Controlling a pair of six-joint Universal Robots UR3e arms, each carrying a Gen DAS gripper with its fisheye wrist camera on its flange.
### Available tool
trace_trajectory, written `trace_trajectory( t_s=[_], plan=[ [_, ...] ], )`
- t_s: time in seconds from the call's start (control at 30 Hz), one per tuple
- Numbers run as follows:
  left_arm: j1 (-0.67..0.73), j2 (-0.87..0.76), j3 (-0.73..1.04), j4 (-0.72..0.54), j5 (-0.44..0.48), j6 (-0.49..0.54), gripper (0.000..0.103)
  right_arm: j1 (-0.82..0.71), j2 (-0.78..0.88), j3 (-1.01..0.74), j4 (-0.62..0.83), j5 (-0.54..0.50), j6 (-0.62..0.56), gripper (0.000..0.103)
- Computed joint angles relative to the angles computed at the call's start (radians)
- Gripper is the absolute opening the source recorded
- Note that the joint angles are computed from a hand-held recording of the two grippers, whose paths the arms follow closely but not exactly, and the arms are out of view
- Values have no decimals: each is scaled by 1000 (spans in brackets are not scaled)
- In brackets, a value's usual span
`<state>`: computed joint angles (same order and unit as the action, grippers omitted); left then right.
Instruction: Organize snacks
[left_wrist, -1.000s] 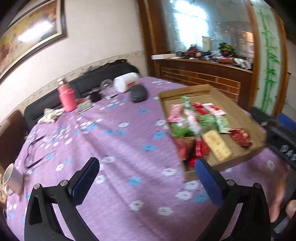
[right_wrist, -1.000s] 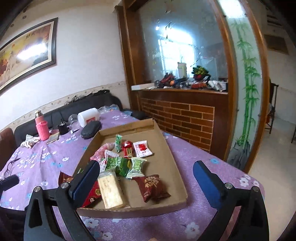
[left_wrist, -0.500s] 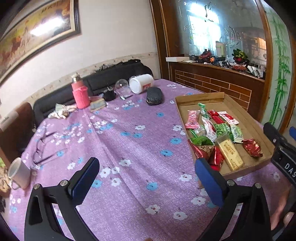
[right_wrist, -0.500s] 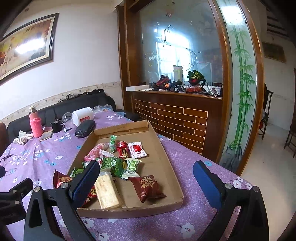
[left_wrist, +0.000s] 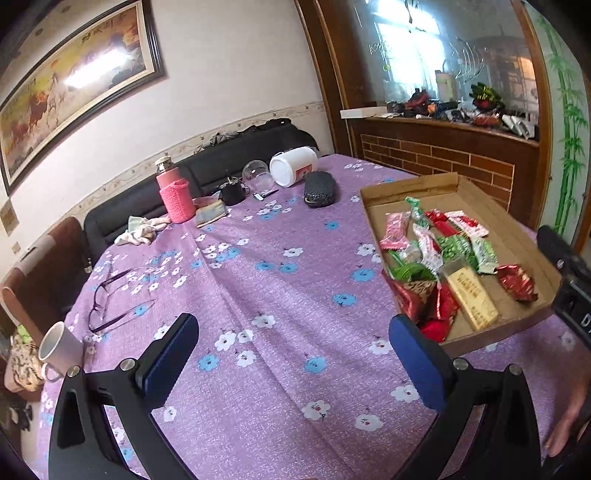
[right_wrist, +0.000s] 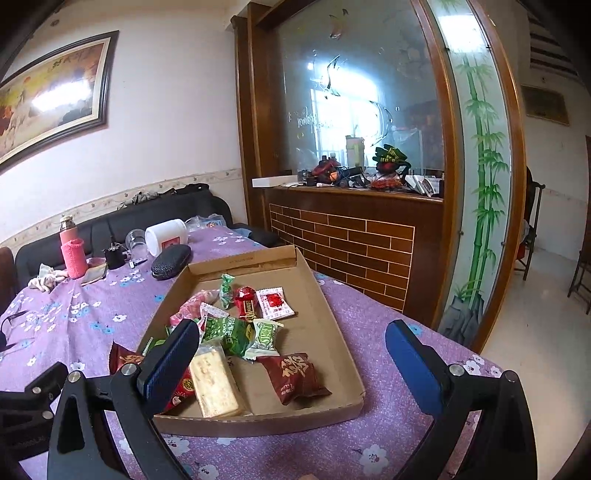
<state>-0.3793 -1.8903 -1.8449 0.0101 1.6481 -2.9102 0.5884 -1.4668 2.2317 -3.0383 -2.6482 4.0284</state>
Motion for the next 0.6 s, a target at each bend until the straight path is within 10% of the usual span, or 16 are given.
trace_trajectory(
  t_s=[0.6],
  plan=[
    [-66,-52,15,54,127,56,103,13,13,-6,-10,-24,-8,102]
  ],
)
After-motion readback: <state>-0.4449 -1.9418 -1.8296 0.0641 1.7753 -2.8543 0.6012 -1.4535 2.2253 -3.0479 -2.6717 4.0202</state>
